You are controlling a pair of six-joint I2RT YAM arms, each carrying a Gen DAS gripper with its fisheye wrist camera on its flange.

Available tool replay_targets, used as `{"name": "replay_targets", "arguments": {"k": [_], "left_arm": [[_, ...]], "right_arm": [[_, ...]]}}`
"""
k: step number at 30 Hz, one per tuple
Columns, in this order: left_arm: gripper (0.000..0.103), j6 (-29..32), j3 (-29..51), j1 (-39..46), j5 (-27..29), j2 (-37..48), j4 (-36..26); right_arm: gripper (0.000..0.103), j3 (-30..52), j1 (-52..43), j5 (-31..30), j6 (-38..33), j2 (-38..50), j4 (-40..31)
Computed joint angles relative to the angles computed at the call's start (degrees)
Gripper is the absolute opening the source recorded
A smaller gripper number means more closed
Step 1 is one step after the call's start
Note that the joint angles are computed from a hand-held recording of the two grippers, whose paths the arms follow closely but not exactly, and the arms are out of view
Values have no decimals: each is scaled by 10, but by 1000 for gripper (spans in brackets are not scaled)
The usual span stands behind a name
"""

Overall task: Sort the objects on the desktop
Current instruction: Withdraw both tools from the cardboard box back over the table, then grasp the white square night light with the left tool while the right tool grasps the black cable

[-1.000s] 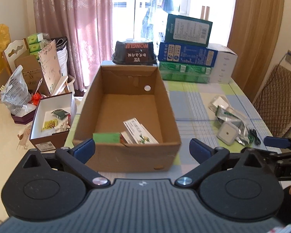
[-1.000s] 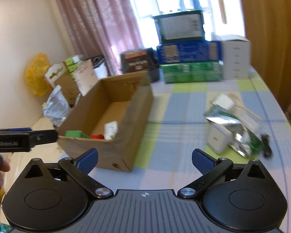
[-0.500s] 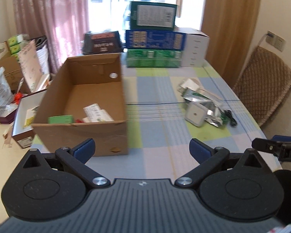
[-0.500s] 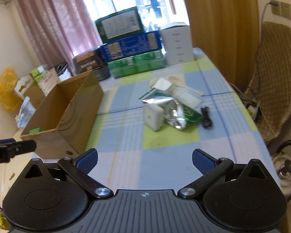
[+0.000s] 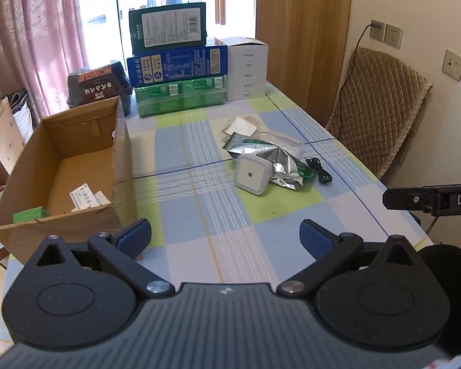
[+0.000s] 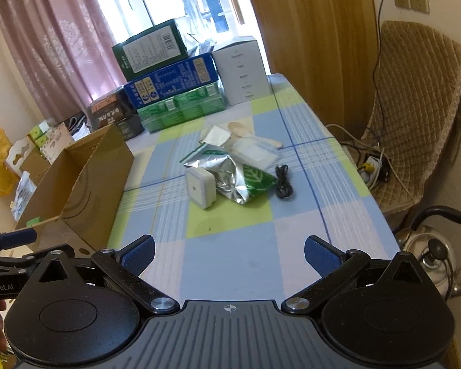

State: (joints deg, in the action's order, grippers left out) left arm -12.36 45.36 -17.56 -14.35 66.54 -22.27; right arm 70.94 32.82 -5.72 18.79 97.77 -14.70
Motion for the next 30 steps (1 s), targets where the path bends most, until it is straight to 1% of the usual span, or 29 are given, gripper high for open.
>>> {"name": "replay_targets", "arguments": {"k": [4, 7, 15, 20, 26, 30], "left_arm": [[101, -23, -3, 2, 2, 18, 19], [101, -32, -5, 8, 16, 28, 26], [101, -11, 19, -3, 31, 77, 2], [101, -8, 30, -1, 48, 105, 14], [101, 34, 60, 8, 67, 159, 30], [101, 69, 82, 17, 77, 197, 57]], "right_arm": [[101, 0, -8, -8, -1, 5, 2], [101, 1, -13, -11, 1, 12, 4], [101, 1, -21, -14, 5, 27, 10], [101, 7, -30, -15, -5, 38, 6], [101, 56, -42, -12, -45, 72, -14], [101, 109, -52, -12, -73, 112, -31]]}}
